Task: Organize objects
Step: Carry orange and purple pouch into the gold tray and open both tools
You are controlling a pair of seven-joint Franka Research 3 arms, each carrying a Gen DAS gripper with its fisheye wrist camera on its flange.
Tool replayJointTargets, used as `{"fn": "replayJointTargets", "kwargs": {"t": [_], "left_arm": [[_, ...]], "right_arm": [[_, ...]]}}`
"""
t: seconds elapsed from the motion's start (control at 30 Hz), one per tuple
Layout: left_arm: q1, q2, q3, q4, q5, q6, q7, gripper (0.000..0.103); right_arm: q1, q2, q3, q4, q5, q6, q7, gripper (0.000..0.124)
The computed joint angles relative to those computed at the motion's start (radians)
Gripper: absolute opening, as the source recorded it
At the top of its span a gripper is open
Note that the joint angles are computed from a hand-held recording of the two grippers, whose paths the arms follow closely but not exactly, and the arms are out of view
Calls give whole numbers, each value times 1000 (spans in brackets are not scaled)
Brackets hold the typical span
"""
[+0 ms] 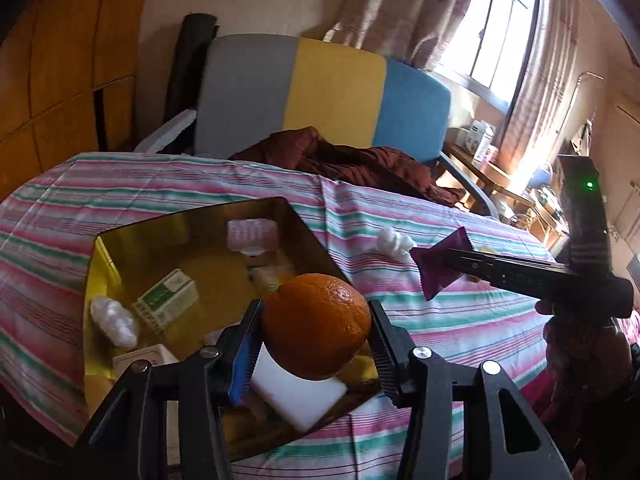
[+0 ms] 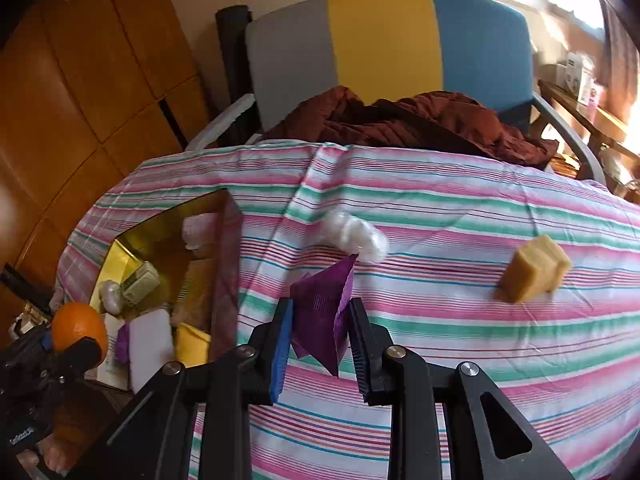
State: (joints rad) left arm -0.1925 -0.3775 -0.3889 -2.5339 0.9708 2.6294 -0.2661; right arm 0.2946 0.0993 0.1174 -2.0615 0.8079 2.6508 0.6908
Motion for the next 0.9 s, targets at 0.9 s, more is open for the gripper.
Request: {"fn": "replayJointTargets", "kwargs": {"t": [0.9], "left_arm": [[234, -10, 48, -95, -38, 242, -14, 59]], "right_arm": [[149, 141, 91, 136, -105, -34, 121, 44]]}}
